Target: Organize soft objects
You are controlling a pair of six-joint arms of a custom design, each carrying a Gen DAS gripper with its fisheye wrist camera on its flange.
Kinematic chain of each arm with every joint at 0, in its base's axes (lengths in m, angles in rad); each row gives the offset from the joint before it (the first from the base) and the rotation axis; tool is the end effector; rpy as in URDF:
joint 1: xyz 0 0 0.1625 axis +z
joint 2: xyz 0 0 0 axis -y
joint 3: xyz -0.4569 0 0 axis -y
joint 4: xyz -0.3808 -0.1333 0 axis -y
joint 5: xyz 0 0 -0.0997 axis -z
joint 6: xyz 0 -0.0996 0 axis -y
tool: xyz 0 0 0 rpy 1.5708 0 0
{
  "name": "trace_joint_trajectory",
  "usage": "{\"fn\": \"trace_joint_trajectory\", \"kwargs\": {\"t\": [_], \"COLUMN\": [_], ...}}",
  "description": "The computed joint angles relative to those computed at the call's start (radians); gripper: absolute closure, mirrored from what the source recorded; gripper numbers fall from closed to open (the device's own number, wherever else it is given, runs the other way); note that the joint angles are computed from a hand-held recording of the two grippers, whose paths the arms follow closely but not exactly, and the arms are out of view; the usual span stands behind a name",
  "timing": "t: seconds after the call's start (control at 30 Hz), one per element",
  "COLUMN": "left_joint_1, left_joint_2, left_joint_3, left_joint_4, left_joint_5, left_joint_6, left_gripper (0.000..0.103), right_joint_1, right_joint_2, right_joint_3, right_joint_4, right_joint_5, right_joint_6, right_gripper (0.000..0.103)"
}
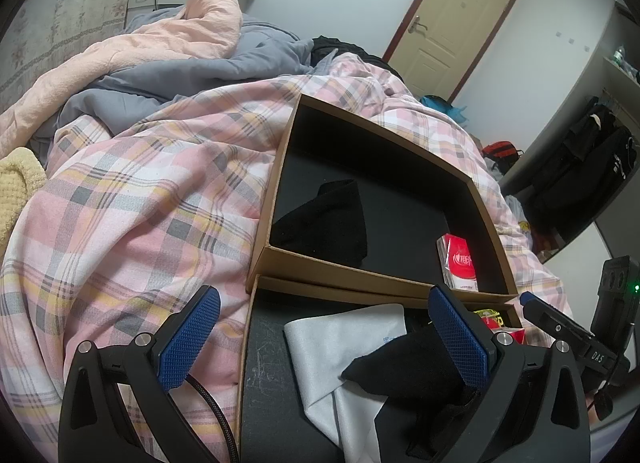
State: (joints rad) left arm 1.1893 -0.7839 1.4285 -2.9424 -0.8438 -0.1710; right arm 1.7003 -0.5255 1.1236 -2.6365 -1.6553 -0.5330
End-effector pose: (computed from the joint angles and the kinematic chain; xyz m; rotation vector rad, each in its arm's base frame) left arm -0.0948 -0.7721 0.2669 -0.0934 2.4278 -1.1295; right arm 0.2328 -0.8205 0.1336 0.9142 -2.7477 0.6511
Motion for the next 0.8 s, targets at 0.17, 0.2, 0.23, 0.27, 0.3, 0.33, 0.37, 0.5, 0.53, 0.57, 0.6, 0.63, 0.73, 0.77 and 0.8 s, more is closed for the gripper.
{"fn": "trace_joint_trajectory", "kwargs": {"t": [0.17, 0.2, 0.23, 0.27, 0.3, 0.33, 0.37, 0.5, 0.53, 0.57, 0.6, 0.63, 0.73, 0.77, 0.8], "left_joint_1": [-0.001, 0.000, 0.000, -0.001, 0.000, 0.000, -0.001, -0.001, -0.001, -0.001, 0.000, 0.000, -0.001, -0.001, 0.000], "left_joint_2": [0.000, 0.000, 0.000, 0.000, 0.000, 0.000, 0.000, 0.000, 0.000, 0.000, 0.000, 0.000, -0.001, -0.001, 0.000], "left_joint_3": [0.001, 0.000, 0.000, 0.001, 0.000, 0.000, 0.001, 0.001, 0.000, 0.000, 0.000, 0.000, 0.001, 0.001, 0.000], "left_joint_4": [-0.001, -0.002, -0.002, -0.001, -0.001, -0.001, -0.001, -0.001, 0.000, 0.000, 0.001, 0.001, 0.000, 0.000, 0.000], "left_joint_5": [0.000, -0.001, -0.002, -0.001, -0.001, -0.002, -0.001, -0.001, 0.000, 0.000, -0.001, 0.000, -0.001, -0.001, -0.002], "left_joint_6": [-0.003, -0.003, -0.002, -0.002, -0.001, -0.001, -0.002, -0.001, -0.001, -0.001, -0.002, -0.002, -0.003, -0.003, -0.002], "left_gripper": [0.000, 0.000, 0.000, 0.000, 0.000, 0.000, 0.000, 0.000, 0.000, 0.000, 0.000, 0.000, 0.000, 0.000, 0.000], "right_joint_1": [0.001, 0.000, 0.000, 0.000, -0.001, -0.001, -0.001, -0.001, -0.001, -0.001, -0.001, -0.002, -0.002, -0.002, -0.002], "right_joint_2": [0.001, 0.000, 0.001, 0.000, 0.000, 0.000, -0.001, 0.000, 0.000, -0.001, 0.000, 0.000, 0.000, -0.001, -0.001], "right_joint_3": [-0.001, -0.001, 0.001, 0.003, 0.004, 0.005, 0.007, 0.005, 0.006, 0.010, 0.006, 0.005, 0.006, 0.007, 0.009], "right_joint_4": [0.000, 0.001, -0.001, -0.003, -0.004, -0.005, -0.007, -0.005, -0.005, -0.008, -0.005, -0.004, -0.005, -0.006, -0.006], "right_joint_5": [-0.002, -0.002, -0.002, -0.003, -0.003, -0.003, -0.003, -0.002, -0.002, -0.003, -0.003, -0.003, -0.002, -0.002, -0.002], "right_joint_6": [0.000, -0.001, -0.002, -0.003, -0.004, -0.004, -0.003, -0.002, -0.001, -0.001, -0.002, -0.002, -0.001, -0.001, -0.001], "right_gripper": [0.002, 0.002, 0.002, 0.002, 0.002, 0.002, 0.002, 0.002, 0.002, 0.002, 0.002, 0.002, 0.002, 0.002, 0.002]}}
